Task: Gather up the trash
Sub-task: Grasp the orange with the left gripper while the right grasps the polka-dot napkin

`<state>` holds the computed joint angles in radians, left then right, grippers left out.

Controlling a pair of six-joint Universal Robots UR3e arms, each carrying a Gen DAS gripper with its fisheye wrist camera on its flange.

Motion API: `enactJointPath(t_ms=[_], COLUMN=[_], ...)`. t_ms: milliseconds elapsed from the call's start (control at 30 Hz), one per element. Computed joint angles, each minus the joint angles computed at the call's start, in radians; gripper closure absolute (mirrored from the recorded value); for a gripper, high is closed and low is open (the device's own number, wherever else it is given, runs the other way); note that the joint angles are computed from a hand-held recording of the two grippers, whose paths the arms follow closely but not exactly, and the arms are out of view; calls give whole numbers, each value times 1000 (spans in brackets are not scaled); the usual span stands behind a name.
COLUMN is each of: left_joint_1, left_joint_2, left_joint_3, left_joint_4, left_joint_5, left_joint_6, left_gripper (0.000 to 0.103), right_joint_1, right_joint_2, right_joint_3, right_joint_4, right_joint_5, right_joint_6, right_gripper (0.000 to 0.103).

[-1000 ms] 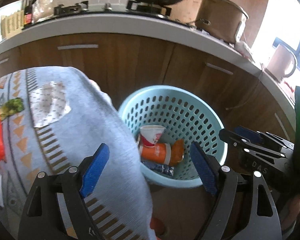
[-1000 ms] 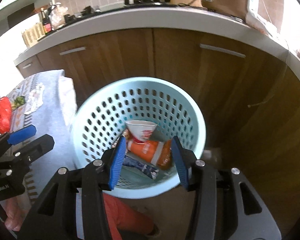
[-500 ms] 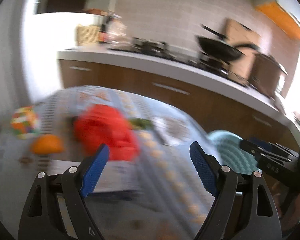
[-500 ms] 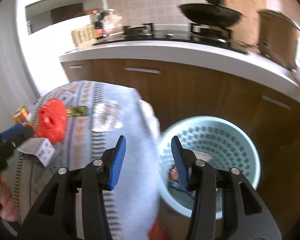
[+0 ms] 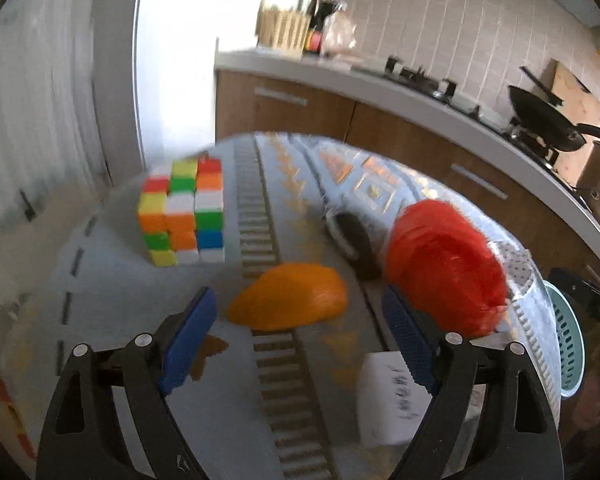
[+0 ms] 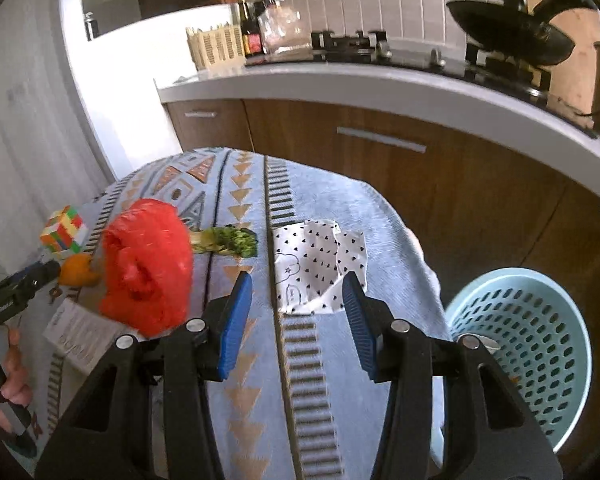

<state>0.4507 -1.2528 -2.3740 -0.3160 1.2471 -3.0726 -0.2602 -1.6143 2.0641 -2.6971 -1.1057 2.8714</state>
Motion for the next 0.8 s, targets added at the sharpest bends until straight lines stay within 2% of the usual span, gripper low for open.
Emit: enactJointPath(t_ms=[67,200,233,400,567,633,700,733,767,800], left_joint_1=[6,-35,-67,-160,-188,-185,-184,-184,-181,-181], left_joint_2=[-67,-152,-182,-236,-240,-234,-235,-236,-231,-228], left_joint_3=[21,75,104,146,141,134,131,131,124,120], left_joint_4=[11,10,-6,9,30,33,42,44,46,50], left_joint_5=[-14,31,72,187,195,170,167,168,166,167], left_joint_6=[-8,-32,-37,-39,-15,-3,-3,-5,-5,-6], left_gripper=[21,21,23,30,58,69,73,75,76,77], right_joint_1=[25,34,38,52,38,37,50,56,64,72], right_joint_2=[74,210,227,290,312,310,310,308,308,306], right_joint_3=[-42,-132,-144,-190,-213,-213,-217,-217,-216,-212], right_joint_4=[-30,-26,-24,-23,6,13,15,15,14,6], right_joint_5=[-40,-54,-59,-80,-61,-62,-75,-79,-88,-96], right_joint_6=[29,59,63,91,104,99,89,85,81,79], right_gripper=[59,59,59,46,44,44,44,48,69,75])
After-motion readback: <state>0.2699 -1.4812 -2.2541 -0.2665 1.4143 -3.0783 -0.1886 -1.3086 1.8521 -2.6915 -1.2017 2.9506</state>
